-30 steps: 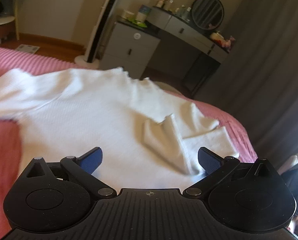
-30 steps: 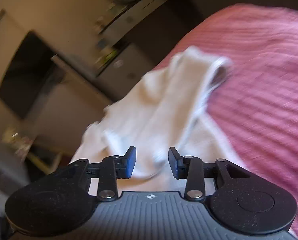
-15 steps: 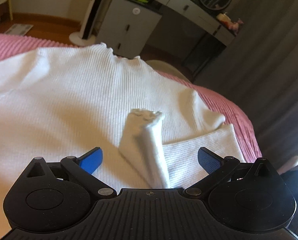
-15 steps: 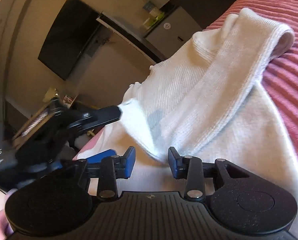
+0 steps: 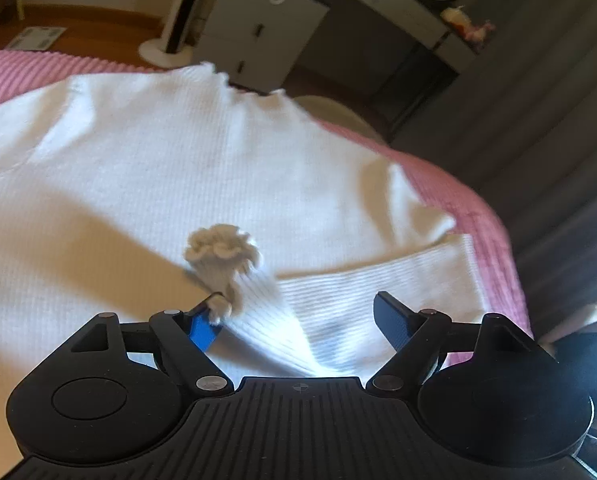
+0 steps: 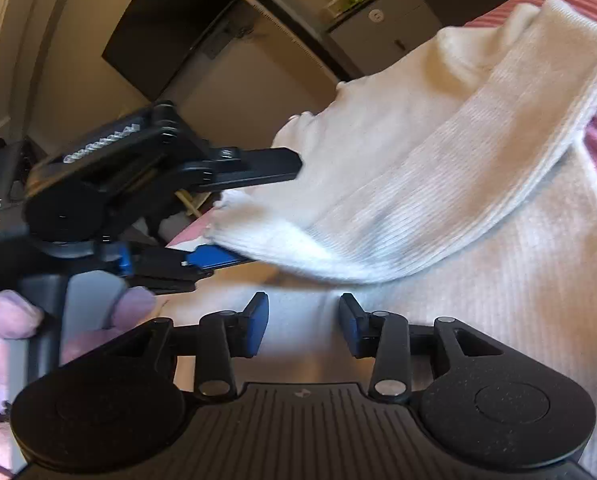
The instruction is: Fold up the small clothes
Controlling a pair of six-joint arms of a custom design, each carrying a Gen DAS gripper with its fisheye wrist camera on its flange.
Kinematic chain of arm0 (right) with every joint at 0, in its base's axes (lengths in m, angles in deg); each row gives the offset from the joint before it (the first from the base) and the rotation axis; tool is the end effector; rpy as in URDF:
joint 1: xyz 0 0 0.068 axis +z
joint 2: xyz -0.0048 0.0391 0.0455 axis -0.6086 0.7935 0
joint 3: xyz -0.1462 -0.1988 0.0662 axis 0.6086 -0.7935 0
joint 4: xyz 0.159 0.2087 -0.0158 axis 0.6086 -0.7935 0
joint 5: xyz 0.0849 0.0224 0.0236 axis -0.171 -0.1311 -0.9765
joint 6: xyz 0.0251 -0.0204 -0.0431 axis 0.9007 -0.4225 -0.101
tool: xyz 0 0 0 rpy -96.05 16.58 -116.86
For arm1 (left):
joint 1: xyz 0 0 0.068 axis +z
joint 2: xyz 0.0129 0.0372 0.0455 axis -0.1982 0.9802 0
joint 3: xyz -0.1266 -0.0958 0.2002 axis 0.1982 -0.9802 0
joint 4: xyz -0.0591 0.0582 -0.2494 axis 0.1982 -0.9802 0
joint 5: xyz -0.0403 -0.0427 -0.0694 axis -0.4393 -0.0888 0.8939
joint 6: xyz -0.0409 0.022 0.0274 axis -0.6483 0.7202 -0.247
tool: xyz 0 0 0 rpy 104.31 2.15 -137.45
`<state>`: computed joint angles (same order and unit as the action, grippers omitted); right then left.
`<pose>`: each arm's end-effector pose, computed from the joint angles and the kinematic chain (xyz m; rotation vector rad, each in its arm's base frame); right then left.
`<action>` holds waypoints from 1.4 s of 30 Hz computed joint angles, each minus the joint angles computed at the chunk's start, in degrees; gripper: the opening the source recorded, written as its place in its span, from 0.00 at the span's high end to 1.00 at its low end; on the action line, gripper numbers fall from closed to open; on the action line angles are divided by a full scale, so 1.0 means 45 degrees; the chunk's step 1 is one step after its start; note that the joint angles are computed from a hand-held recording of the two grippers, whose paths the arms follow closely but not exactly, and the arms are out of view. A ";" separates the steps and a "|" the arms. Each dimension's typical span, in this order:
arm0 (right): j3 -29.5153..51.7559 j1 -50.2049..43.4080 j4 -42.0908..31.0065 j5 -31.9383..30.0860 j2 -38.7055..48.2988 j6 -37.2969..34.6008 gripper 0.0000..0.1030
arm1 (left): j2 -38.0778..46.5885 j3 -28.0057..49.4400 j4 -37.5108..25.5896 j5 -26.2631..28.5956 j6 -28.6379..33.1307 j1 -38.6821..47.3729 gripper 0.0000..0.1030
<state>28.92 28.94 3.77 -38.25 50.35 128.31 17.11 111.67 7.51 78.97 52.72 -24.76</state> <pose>0.1098 0.2159 0.1776 0.2574 2.1860 0.9663 0.2511 -0.0735 0.2371 0.0982 2.5034 -0.7062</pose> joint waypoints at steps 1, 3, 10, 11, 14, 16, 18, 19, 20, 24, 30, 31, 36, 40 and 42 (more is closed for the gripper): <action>-0.0029 0.0040 -0.0154 0.0017 -0.0163 -0.0033 0.59 | 0.0204 -0.0053 0.0145 0.0074 -0.0136 0.0146 0.19; -0.0137 0.0126 -0.0493 0.0204 -0.0543 0.0103 0.56 | 0.0683 -0.0160 0.0343 0.0840 -0.0572 0.0697 0.35; -0.0942 0.0491 -0.1996 0.2299 -0.2734 0.1416 0.50 | 0.0534 -0.0558 0.0499 0.1643 -0.0072 0.1561 0.93; -0.1134 0.0634 -0.2155 0.2827 -0.3081 0.1894 0.49 | 0.0368 -0.0576 0.0580 0.1765 -0.0075 0.1667 0.93; -0.1693 0.0979 -0.2367 0.4228 -0.3832 0.3271 0.48 | -0.0254 -0.0266 0.0601 0.1786 0.0331 0.1849 0.94; -0.1670 0.0931 -0.2735 0.4742 -0.3945 0.3635 0.48 | -0.0567 0.0153 0.0444 0.1522 0.1018 0.1934 0.94; -0.1527 0.0667 -0.2750 0.4968 -0.3498 0.3690 0.48 | -0.0738 0.0458 0.0507 0.1018 0.1767 0.2217 0.93; -0.1481 0.0533 -0.2812 0.4979 -0.3336 0.3736 0.48 | -0.0726 0.0573 0.0583 0.0607 0.2198 0.2401 0.93; -0.1382 0.0535 -0.3063 0.5097 -0.3212 0.3924 0.48 | -0.0675 0.0604 0.0707 0.0183 0.2546 0.2523 0.93; -0.1132 0.0084 -0.2693 0.4937 -0.2111 0.3940 0.48 | -0.0330 0.0232 0.1322 -0.1287 0.3685 0.3024 0.93; -0.1012 -0.0053 -0.2349 0.5159 -0.1437 0.3983 0.48 | 0.0450 -0.0159 0.1272 -0.1316 0.3953 0.3590 0.71; -0.1023 -0.0036 -0.2317 0.5274 -0.1393 0.4038 0.48 | 0.0449 -0.0327 0.1348 -0.1191 0.3944 0.3702 0.71; -0.0670 -0.0144 -0.2504 0.5559 -0.0850 0.4186 0.52 | 0.0967 0.0043 0.1187 -0.0461 0.4033 0.4150 0.90; -0.0230 -0.0208 -0.3317 0.5569 -0.0502 0.4406 0.62 | 0.0436 -0.0319 0.1775 -0.0777 0.4159 0.4046 0.92; -0.0012 -0.0199 -0.3692 0.5647 -0.0332 0.4432 0.64 | 0.0222 -0.0438 0.2059 -0.0845 0.4003 0.4069 0.92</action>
<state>28.86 28.05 -12.84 -12.84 48.85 148.25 18.11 109.70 16.77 75.17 70.73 -6.45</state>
